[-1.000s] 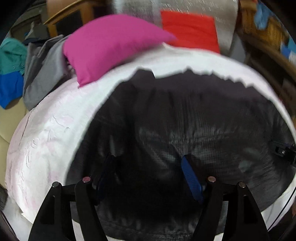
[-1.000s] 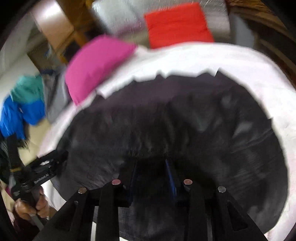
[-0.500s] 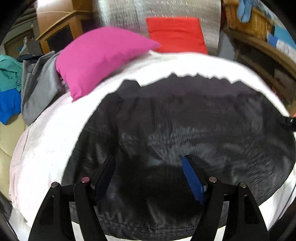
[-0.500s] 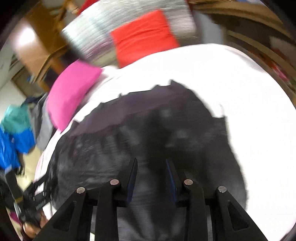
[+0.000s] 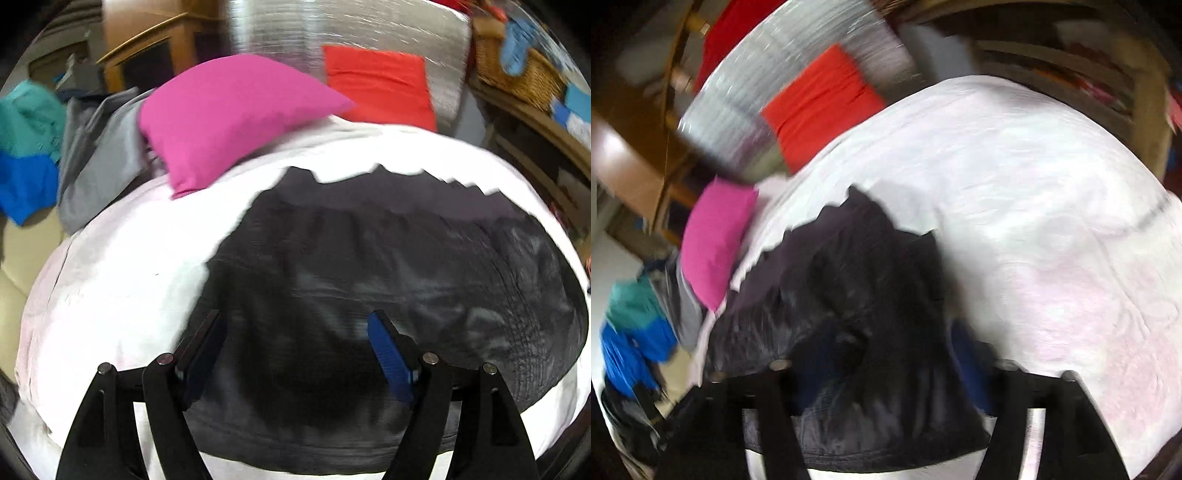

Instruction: Fold large clothes

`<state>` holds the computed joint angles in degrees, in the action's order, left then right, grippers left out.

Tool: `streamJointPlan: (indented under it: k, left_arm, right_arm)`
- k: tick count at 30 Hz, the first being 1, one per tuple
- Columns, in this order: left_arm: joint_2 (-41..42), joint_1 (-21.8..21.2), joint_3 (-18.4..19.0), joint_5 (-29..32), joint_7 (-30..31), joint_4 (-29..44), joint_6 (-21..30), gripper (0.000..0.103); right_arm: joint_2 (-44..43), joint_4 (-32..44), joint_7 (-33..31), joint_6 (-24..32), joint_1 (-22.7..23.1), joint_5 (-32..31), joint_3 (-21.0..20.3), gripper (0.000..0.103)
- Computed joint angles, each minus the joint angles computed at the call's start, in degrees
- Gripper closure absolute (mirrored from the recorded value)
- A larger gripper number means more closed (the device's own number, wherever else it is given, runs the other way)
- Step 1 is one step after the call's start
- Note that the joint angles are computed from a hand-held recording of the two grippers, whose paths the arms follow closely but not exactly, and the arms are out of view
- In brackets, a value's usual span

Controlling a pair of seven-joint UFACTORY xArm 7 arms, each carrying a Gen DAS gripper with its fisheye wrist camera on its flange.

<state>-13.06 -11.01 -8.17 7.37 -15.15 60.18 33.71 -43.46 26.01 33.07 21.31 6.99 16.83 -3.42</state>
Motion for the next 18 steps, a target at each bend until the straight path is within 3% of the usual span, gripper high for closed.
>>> streamJointPlan:
  k: [7,11,15,18]
  left_arm:
    - [-0.1,1.5,5.8,-11.5,5.3,-0.1,2.9,0.024]
    - [2.1,2.6,7.7,-18.2,8.9,1.1,4.4,0.024]
    - [3.0,4.5,6.0,-15.0,6.5,1.6,5.3,0.024]
    - [3.9,4.5,5.3,-13.3,6.7,2.4,5.4,0.024]
  right_arm:
    - [-2.7,-2.2,-2.8,2.5,0.7,1.3,-2.8,0.034]
    - [-2.8,-3.4,-6.7,1.2,3.7,4.9,-6.8,0.034]
    - [-2.4,-3.8,-9.8,1.8,4.9,7.3,-8.2,0.034]
    - [-0.9,-3.3,-14.1,0.4,8.7,10.9,-11.0,0.034]
